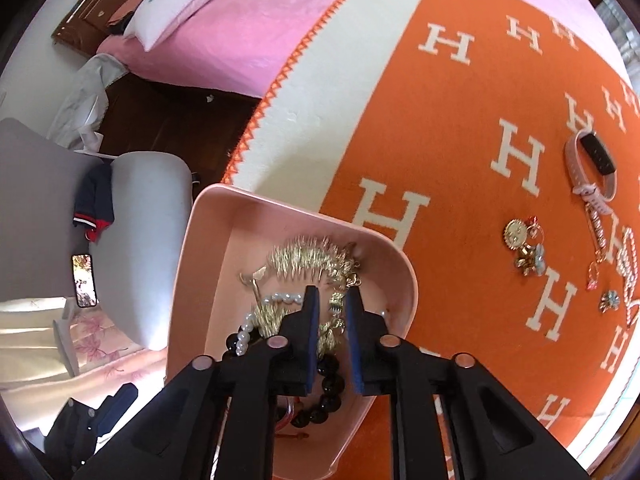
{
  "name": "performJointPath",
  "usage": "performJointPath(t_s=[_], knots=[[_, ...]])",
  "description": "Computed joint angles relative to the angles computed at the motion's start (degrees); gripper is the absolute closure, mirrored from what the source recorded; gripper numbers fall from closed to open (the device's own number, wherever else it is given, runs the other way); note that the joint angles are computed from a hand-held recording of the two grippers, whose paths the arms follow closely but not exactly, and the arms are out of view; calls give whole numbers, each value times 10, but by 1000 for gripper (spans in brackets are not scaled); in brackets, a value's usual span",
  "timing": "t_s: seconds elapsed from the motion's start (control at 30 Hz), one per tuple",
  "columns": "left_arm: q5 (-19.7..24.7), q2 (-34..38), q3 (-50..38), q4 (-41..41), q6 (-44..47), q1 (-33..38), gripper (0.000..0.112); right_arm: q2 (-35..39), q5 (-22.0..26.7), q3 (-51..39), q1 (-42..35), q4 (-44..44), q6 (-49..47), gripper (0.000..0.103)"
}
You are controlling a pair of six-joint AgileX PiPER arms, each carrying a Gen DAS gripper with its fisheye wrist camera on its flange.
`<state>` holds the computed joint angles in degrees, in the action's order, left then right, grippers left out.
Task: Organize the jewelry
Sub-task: 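Withdraw both open tools from the tray back over the blanket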
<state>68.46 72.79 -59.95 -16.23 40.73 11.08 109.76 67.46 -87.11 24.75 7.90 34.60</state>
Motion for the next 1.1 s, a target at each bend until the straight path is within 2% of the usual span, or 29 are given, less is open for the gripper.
performJointPath(t_s=[0.1, 0.33, 0.47, 0.8, 0.93, 1.1], knots=[[1, -3, 1, -1, 4, 4, 71, -11, -10, 14, 0, -5, -3, 77], [-6, -5, 5, 7, -7, -15, 71, -65, -20, 60, 16, -13, -3, 77], [-10, -4, 6, 10, -12, -30, 71, -115, -43, 104, 30, -3, 2, 77], [-20, -2, 1, 22, -33, -81, 71, -224, -35, 180, 82, -51, 61, 77], [-21, -4, 2, 28, -38, -103, 71, -264, -41, 235, 73, -47, 72, 77], [-18, 1, -2, 41, -55, -138, 69, -330, -46, 302, 19, -40, 73, 77]])
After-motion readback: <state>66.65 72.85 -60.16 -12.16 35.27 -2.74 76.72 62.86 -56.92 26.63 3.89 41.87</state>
